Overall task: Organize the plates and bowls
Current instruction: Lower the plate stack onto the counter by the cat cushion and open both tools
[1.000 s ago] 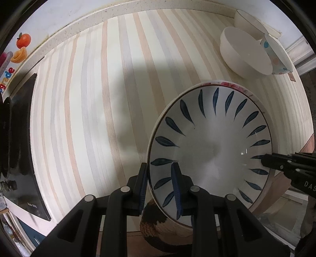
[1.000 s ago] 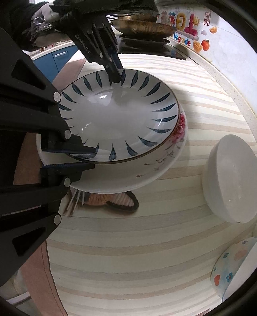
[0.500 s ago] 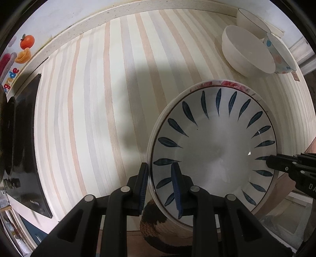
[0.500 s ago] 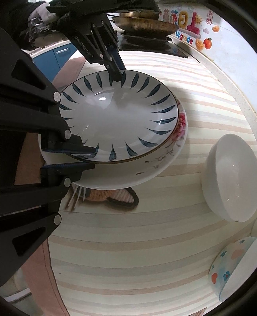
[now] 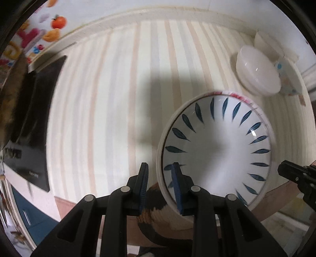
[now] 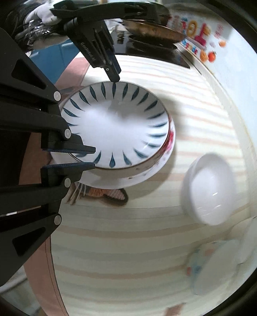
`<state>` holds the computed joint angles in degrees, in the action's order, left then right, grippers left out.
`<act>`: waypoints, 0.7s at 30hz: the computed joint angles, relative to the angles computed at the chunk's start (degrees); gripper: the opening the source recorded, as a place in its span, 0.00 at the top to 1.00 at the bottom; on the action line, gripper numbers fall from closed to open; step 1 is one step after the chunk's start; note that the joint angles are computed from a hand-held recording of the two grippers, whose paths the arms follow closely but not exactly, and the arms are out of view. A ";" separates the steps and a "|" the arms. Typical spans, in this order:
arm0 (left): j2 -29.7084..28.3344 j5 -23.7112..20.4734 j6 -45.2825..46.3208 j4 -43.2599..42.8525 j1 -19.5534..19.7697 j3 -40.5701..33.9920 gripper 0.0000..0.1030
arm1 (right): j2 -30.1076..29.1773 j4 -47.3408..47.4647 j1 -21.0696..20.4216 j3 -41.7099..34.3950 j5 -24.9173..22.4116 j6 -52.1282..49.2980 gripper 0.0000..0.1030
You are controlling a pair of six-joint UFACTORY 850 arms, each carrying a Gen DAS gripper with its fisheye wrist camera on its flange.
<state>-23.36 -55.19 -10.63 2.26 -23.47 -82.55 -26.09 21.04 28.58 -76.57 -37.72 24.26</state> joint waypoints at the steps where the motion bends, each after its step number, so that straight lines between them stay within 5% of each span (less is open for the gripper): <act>1: 0.90 0.17 -0.60 0.50 0.04 0.24 0.79 | 0.57 -2.04 0.52 -0.38 -0.17 1.20 0.89; 6: 6.23 0.71 -1.81 0.09 0.23 0.92 0.73 | 4.78 -8.90 3.08 -1.09 -0.38 5.91 0.54; 10: 10.44 1.81 -3.13 0.65 -0.90 1.77 0.60 | 8.37 -15.23 5.15 -0.58 -0.38 10.99 0.45; 14: 14.52 3.01 -3.63 1.85 -1.85 3.75 0.20 | 12.60 -21.87 7.40 1.03 -0.11 18.51 0.26; 17: 17.53 3.98 -4.39 3.27 -2.67 5.58 0.15 | 15.47 -28.18 9.82 1.89 -1.90 25.84 0.16; 21: 21.29 4.56 -3.52 1.73 -2.96 7.96 0.08 | 18.58 -33.83 12.84 2.85 -4.63 32.97 0.14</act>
<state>-2.07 -50.63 -14.15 3.99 -26.43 -74.59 -7.50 -12.79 41.42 -73.72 -42.34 57.22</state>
